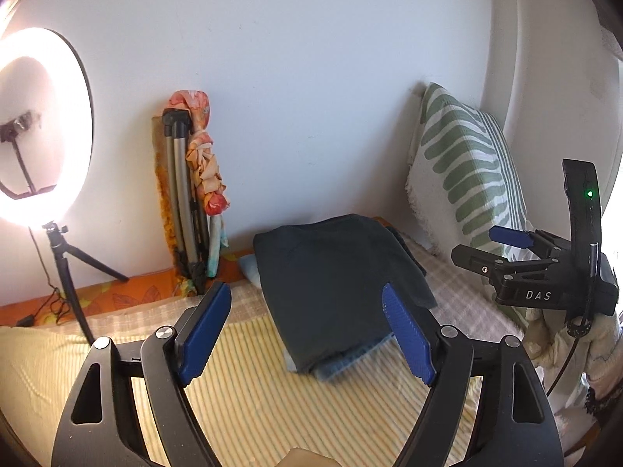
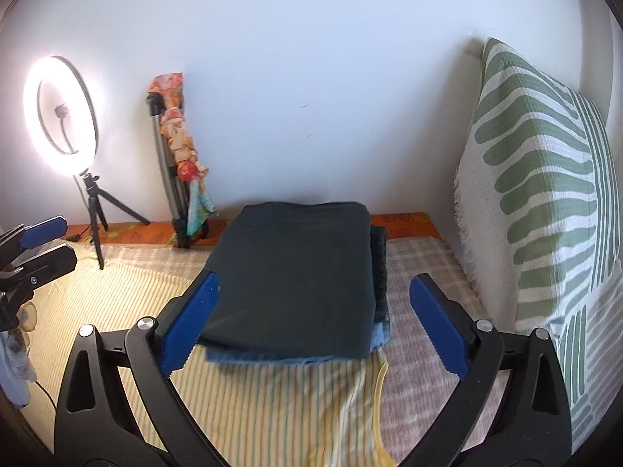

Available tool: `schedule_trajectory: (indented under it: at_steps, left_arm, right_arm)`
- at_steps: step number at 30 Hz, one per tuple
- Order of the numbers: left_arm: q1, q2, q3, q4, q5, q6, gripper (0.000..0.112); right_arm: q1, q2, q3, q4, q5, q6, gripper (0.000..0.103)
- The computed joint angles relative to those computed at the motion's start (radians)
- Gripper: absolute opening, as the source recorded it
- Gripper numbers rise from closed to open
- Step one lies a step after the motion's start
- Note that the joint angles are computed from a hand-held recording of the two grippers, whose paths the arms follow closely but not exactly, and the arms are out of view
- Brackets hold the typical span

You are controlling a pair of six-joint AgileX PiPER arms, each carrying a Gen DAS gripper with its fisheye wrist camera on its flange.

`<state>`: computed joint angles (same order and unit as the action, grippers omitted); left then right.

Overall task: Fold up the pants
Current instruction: 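Open the right tool and withdraw from the stacked trousers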

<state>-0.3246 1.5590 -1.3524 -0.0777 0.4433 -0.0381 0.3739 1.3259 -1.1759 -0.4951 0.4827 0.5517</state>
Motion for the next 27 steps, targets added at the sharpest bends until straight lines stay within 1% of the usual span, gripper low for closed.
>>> schedule_trajectory:
  at_steps: [2,6,10,14,17,19,21,24,27]
  left_arm:
    - [-0.002,-0.043,0.043,0.009,0.002,-0.005,0.08]
    - [0.006,-0.145,0.146,-0.01,-0.006,0.014,0.081]
    - [0.019,-0.231,0.233,-0.01,-0.007,0.027,0.082]
    - [0.04,-0.309,0.31,-0.028,0.008,0.049,0.083]
    - [0.052,-0.356,0.358,-0.012,0.02,0.028,0.083]
    - [0.073,-0.389,0.399,-0.047,0.024,0.062,0.083]
    - [0.097,-0.421,0.442,-0.091,0.014,0.113,0.083]
    - [0.119,-0.459,0.499,-0.098,0.001,0.151,0.083]
    - [0.156,-0.487,0.548,-0.161,-0.003,0.224,0.083]
  right_arm:
    - [0.044,-0.036,0.041,-0.079,0.01,0.101,0.1]
    - [0.153,-0.094,0.109,-0.241,0.063,0.308,0.103]
    - [0.302,-0.128,0.152,-0.41,0.163,0.5,0.103]
    - [0.429,-0.148,0.192,-0.5,0.254,0.636,0.103]
    - [0.541,-0.148,0.222,-0.58,0.343,0.758,0.103]
    - [0.606,-0.137,0.242,-0.625,0.393,0.829,0.103]
    - [0.645,-0.131,0.262,-0.65,0.408,0.88,0.103]
    - [0.697,-0.101,0.29,-0.686,0.43,0.98,0.103]
    - [0.74,-0.062,0.302,-0.724,0.456,1.055,0.103]
